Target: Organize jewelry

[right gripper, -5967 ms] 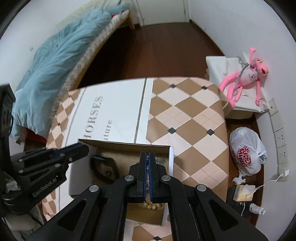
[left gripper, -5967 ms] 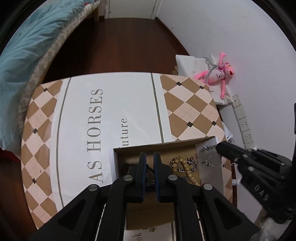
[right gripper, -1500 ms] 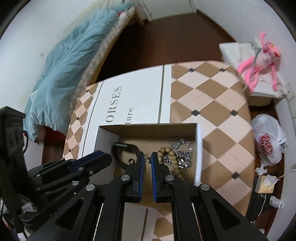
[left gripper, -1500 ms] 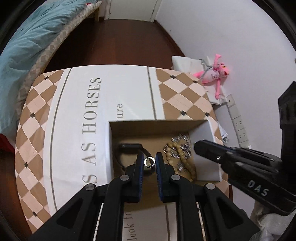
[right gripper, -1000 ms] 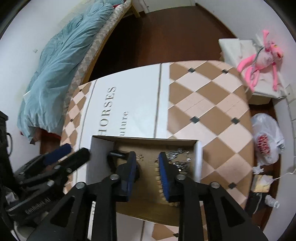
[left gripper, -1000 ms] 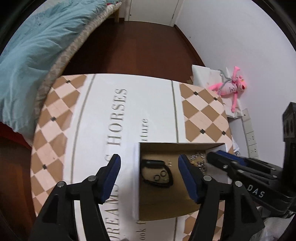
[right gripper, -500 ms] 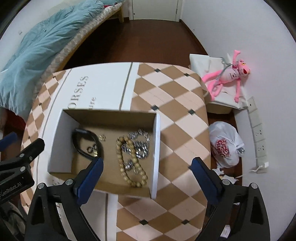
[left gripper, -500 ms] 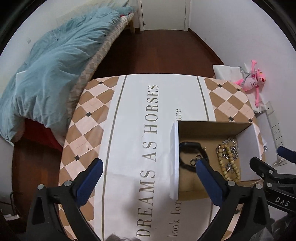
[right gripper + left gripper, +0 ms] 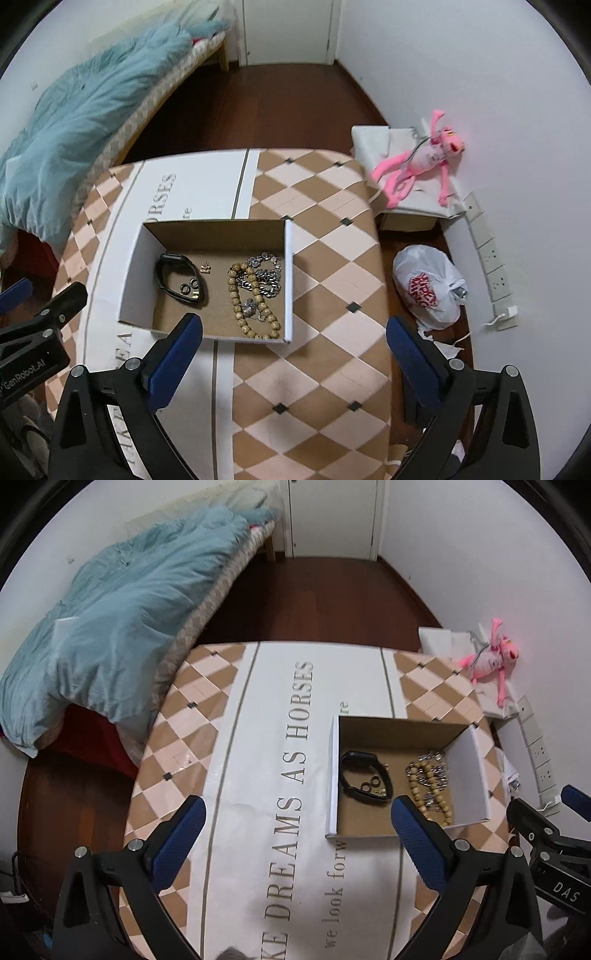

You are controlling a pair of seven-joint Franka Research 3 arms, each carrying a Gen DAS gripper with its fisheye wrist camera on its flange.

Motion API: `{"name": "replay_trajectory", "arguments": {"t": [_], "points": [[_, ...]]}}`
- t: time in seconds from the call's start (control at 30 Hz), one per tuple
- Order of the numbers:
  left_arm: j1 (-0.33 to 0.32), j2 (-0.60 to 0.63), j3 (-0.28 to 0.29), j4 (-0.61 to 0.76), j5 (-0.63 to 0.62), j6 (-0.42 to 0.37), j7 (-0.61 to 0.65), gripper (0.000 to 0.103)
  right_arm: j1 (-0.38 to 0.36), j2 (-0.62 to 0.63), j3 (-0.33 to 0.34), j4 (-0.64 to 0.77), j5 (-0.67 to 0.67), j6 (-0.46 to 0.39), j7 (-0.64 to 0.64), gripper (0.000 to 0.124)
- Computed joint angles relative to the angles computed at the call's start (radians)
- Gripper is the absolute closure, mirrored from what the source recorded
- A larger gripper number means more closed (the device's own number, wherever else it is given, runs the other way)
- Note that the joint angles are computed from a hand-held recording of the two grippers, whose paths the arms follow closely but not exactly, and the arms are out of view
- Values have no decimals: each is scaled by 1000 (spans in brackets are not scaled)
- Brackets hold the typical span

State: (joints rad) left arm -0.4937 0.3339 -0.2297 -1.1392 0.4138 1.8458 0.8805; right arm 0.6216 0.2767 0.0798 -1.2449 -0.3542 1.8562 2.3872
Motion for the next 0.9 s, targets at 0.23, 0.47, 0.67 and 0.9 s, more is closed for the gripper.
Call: {"name": "replay_trajectory", "arguments": {"t": [0.23,0.47,0.67,0.9], "points": [[-17,-116,-25,-71,37,13,-44,1,15,-150,38,-106,-102,1,71,23],[-26,-191,-54,-78,71,8,-64,1,7,-241,103,-126,-179,-21,112,23],[-33,-239,-77,-81,114,-9,-71,1,12,-284,155,-95,-260,-61,139,21],[-24,-283,-96,-97,118,-11,-77,1,22,-297,191,-58,-321,-104,155,21]]}}
